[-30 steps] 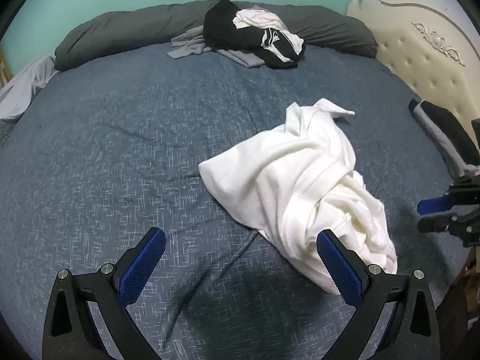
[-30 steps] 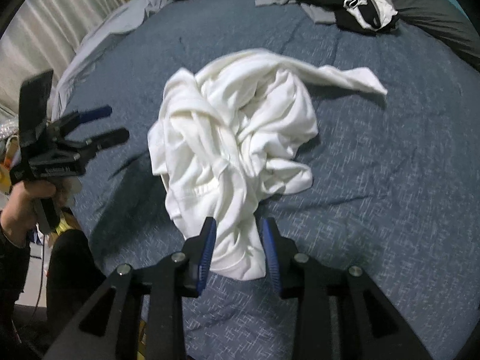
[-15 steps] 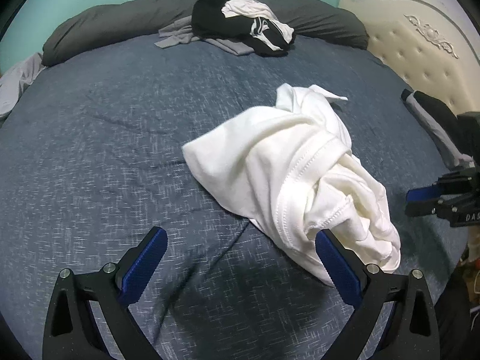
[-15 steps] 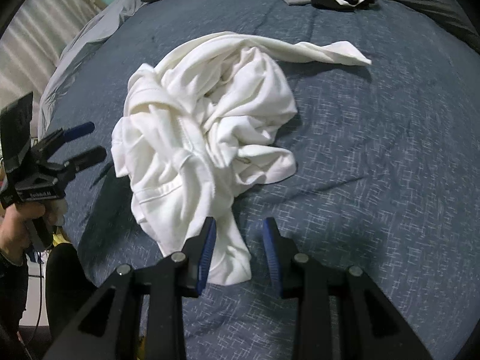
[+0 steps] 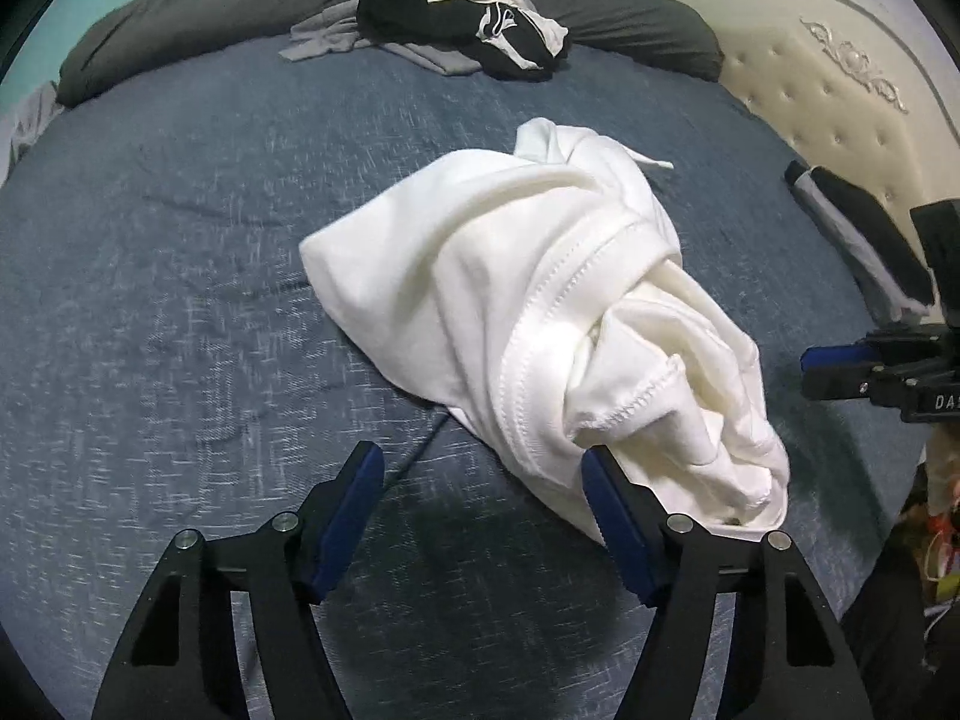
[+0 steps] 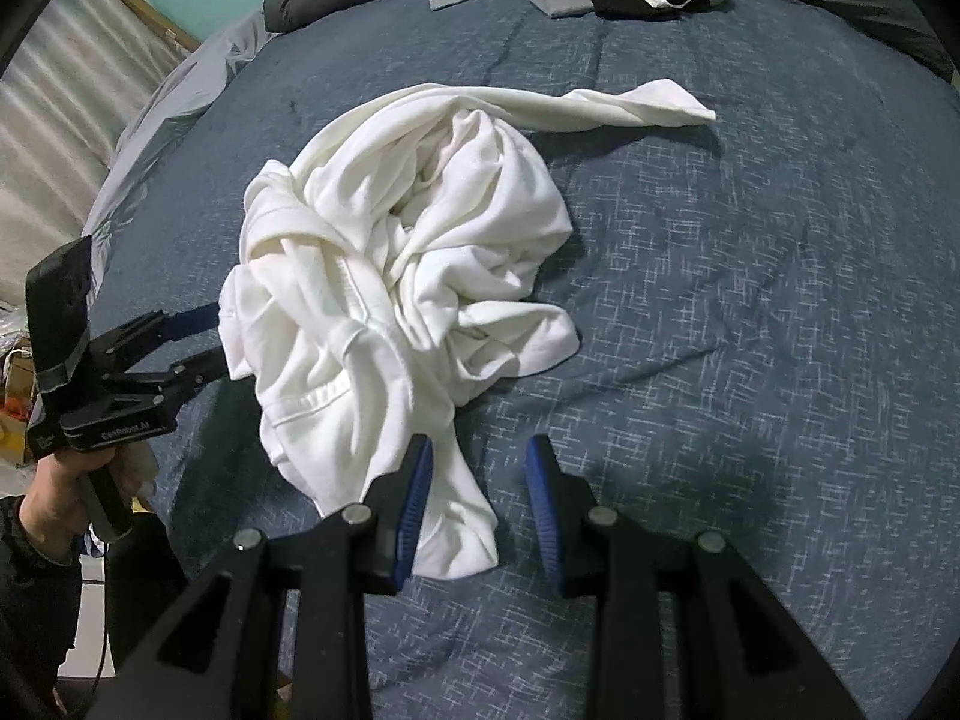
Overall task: Fold clothes
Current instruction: 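Move the left gripper to the white shirt's hem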
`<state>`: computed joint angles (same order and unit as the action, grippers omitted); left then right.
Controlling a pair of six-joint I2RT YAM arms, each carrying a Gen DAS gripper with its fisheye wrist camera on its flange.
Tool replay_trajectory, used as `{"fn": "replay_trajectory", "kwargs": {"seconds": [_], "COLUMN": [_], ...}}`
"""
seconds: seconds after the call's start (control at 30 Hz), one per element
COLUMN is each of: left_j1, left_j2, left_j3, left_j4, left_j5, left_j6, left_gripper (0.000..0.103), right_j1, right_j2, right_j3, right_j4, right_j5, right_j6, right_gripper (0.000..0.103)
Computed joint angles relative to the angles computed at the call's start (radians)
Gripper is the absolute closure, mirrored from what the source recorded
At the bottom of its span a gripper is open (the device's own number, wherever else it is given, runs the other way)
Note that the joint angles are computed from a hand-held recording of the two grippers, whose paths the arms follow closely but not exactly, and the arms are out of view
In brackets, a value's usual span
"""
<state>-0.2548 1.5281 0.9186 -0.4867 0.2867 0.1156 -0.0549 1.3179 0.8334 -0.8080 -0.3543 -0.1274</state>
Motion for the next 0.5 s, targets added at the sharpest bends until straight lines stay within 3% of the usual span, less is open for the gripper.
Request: {"fn": "replay_trajectory", "kwargs": {"seconds": [0.5], "left_j1": [-0.025], "left_j2": [0.005], "left_j3": [-0.013], "left_j4": [0.032], "left_j5": [-0.012], "left_j6": [-0.006], "left_gripper": [0.032], "right_j1": [0.009], "right_j2": [0.003], "right_j3": [-0.003], "right_j4": [0.009], "right_j5": [-0.013], "right_j6": [0.01], "right_gripper": [0.071]}}
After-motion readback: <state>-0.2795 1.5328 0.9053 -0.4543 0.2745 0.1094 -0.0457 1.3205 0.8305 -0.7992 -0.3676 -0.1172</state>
